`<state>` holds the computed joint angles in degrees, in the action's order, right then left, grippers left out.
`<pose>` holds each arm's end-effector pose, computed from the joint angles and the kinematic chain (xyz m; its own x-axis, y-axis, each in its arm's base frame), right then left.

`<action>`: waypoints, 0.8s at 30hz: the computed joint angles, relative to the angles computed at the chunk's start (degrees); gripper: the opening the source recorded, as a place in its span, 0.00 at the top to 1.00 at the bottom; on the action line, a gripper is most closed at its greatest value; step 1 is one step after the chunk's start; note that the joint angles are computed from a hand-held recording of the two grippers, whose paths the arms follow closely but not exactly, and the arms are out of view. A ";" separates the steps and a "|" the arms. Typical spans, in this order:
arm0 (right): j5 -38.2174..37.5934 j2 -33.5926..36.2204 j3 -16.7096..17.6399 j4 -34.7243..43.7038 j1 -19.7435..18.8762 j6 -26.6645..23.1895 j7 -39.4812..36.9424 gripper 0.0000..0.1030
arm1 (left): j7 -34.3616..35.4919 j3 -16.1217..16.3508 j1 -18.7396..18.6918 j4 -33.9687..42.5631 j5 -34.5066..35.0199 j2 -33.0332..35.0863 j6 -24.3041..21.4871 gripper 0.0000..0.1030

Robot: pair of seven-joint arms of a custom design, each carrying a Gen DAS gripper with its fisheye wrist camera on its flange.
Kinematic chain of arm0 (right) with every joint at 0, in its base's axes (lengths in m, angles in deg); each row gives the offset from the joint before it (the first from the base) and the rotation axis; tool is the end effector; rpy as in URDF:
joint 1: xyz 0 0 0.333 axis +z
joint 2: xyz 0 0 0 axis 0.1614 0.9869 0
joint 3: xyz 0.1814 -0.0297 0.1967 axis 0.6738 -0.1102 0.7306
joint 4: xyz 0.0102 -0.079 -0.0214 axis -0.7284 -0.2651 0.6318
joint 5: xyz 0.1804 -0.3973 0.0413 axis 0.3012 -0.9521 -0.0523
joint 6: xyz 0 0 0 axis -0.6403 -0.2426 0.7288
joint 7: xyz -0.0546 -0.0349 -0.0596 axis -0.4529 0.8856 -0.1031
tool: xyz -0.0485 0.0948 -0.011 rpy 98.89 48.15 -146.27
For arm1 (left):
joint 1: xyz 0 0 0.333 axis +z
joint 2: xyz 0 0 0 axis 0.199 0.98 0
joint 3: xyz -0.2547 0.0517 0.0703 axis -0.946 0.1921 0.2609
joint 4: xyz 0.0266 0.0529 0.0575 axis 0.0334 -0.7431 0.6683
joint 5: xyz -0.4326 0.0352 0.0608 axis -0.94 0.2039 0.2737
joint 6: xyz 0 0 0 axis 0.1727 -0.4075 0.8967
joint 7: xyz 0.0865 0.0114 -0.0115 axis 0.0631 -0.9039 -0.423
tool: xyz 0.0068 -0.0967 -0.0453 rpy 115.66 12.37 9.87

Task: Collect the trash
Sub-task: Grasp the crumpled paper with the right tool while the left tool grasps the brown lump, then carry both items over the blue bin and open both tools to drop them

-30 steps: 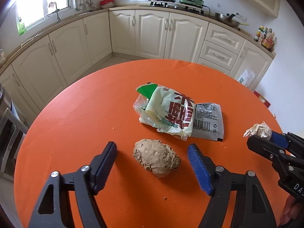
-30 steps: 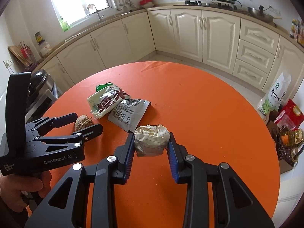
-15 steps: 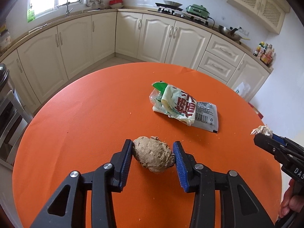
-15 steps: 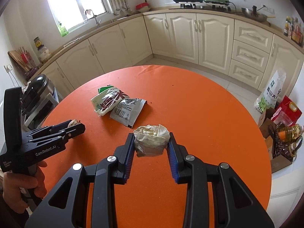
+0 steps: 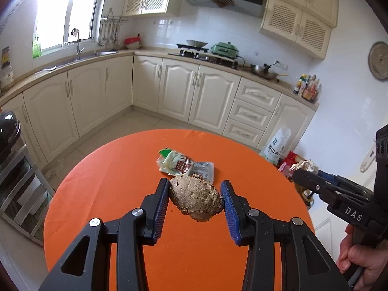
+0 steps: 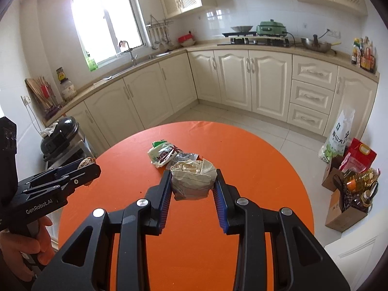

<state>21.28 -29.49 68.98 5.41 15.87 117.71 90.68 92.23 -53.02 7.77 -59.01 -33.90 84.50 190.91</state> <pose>0.6907 0.0984 0.7082 0.2205 -0.9594 -0.1758 -0.6672 -0.0169 -0.7447 0.6243 -0.1357 0.8174 -0.2368 -0.9468 0.2179 -0.6345 -0.0191 -0.7727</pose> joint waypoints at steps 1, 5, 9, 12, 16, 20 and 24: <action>-0.11 -1.45 -0.06 -1.48 0.01 0.93 -0.04 0.68 | 0.59 -0.18 -0.08 -1.39 -0.28 -1.30 0.94 0.62; 0.49 -7.87 -0.66 -7.93 -0.34 4.62 -0.53 0.68 | 2.56 -0.82 -1.24 -5.67 -0.97 -5.84 4.40 0.62; 0.04 -13.28 -1.93 -13.35 -0.96 7.40 0.28 0.68 | 5.33 -1.39 -2.88 -10.14 -3.03 -9.78 7.23 0.62; -1.44 -17.18 -3.04 -17.49 -1.78 8.87 1.76 0.68 | 7.18 -1.99 -4.57 -11.14 -4.60 -10.82 8.00 0.62; -5.13 -22.89 -4.55 -23.86 -3.87 10.29 5.66 0.67 | 9.58 -3.08 -6.99 -9.74 -6.63 -9.87 7.45 0.62; -9.22 -27.98 -5.81 -29.92 -6.78 10.26 9.44 0.67 | 11.37 -4.72 -9.48 -5.25 -8.05 -6.03 4.62 0.62; -12.14 -31.73 -7.02 -34.85 -9.75 8.76 12.33 0.67 | 11.02 -6.57 -12.40 2.24 -7.12 0.40 -0.14 0.62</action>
<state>9.14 -61.22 61.97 -29.44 6.12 126.48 103.02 103.25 -59.58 -4.63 -56.77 -41.01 84.89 190.77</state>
